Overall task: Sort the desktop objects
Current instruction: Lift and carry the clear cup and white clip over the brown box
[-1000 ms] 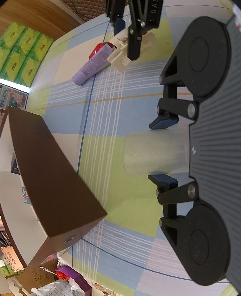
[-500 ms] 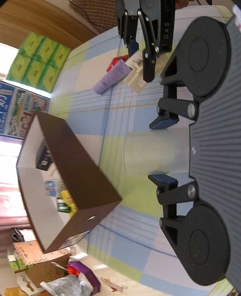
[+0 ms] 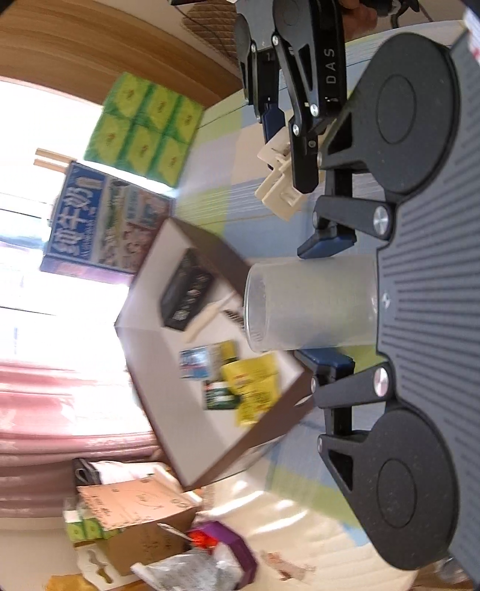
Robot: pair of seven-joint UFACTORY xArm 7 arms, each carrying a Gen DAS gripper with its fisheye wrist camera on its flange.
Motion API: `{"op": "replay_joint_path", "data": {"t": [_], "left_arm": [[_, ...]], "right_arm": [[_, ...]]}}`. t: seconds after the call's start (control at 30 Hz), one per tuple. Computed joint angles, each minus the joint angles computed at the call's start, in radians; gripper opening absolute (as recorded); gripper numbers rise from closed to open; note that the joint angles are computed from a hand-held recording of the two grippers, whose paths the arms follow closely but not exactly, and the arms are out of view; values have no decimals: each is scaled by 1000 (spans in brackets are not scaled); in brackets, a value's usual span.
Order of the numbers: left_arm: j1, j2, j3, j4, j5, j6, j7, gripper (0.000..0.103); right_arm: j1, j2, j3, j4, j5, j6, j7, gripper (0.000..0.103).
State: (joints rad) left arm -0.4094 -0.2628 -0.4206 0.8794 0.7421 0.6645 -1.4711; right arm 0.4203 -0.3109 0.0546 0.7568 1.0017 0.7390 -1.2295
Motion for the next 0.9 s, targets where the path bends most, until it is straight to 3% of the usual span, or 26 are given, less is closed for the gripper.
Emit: {"op": "replay_joint_path", "data": {"t": [0.23,0.47,0.7,0.9], "left_arm": [[73,8,77,25,9,-43,114,45],[142,63,138,64,1,-101,222,45],[178,160,206,109,-32,-145,275,45],[180,259,268,146,-104,-172,336,45]], "right_arm": [[28,158,60,199,65,-84,-2,38],[27,335,143,382,-1,-183,87,38],[27,529,202,544,-205,-284,263,38],[58,698,192,670,-436,-333,479,38]]}}
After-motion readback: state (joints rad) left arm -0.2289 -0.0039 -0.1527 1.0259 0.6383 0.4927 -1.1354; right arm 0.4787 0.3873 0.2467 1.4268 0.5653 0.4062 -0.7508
